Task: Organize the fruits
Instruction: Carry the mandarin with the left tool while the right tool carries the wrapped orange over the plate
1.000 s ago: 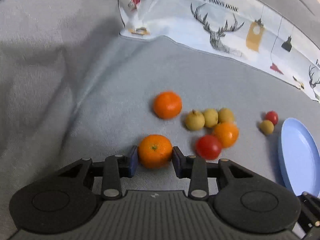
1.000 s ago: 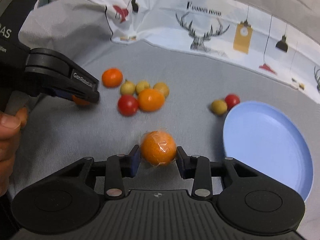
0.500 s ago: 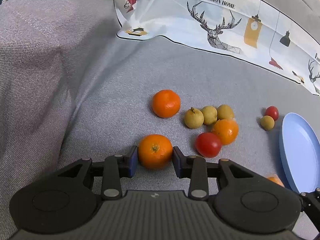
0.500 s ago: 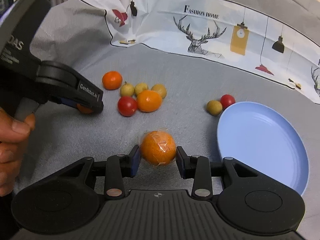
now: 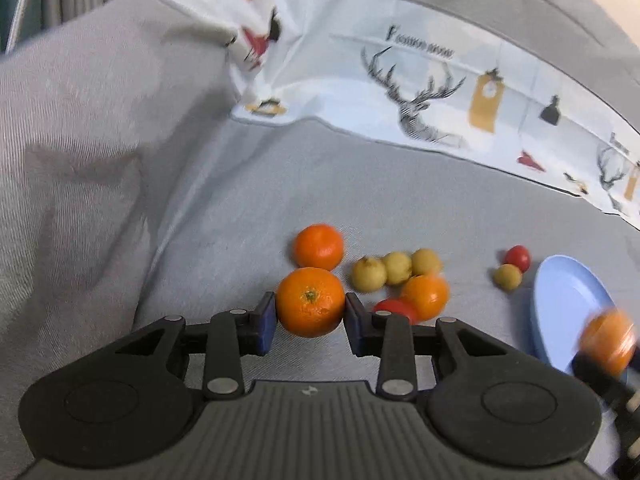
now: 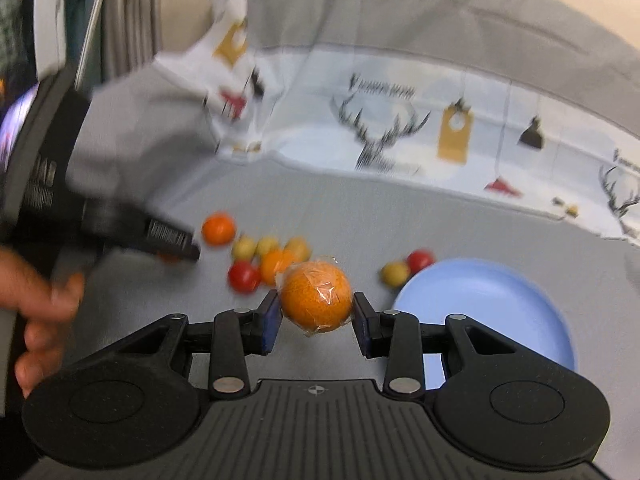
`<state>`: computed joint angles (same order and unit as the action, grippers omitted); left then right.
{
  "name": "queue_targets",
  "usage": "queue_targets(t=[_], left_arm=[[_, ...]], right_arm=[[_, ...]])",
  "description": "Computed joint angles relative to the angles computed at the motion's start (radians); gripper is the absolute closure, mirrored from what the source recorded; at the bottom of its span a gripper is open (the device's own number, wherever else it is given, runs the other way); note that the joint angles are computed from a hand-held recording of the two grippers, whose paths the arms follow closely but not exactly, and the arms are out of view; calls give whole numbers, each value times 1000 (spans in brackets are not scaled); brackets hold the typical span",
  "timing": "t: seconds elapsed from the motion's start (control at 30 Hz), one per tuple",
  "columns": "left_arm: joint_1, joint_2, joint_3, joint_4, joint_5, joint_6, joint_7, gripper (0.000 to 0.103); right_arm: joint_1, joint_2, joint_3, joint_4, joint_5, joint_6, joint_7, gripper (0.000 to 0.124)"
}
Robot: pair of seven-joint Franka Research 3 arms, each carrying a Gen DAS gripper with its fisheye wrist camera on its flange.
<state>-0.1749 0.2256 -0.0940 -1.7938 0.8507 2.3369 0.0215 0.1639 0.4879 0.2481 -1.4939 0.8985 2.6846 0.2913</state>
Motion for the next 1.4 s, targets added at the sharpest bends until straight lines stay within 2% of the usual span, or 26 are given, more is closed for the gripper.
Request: queue_targets(t=[0.1,0.23,0.3,0.37,0.47,0.8,0.93,1.2,1.4], left_arm=[[-21,5,-2,25,49,-22,6,64],[-51,31,-4,60,124,-55,38,64],[-61,42,-4,67,148,-60,54,64],[-68,52,-2,81,162,-62,72,64],[-72,49,3,78,176,-50,54,64],[-58,27,1,91,139,-21,35,64],[-56,41,-4,134,99,-31,75,64],[-76,149,-8,299,-11,-53,259,64],[-103,261,11,464,-111,-69,360,64]], right_arm=[[-37,12,11,59,45,-33,-21,85],[-52,63,-3,161,41,-36,-31,85],[-55,95,-16,200,29,-30,22,85],[-50,128,-41,248,-3,-47,159,85],[-73,141,-13,255,10,-17,187,85],[-70,192,-12,327,-72,-23,279,85],[-62,218,-17,370,-119,-26,318,85],[-39,294,-57,499,-253,-59,437,85],[0,343,-136,578,-412,-91,573,85]])
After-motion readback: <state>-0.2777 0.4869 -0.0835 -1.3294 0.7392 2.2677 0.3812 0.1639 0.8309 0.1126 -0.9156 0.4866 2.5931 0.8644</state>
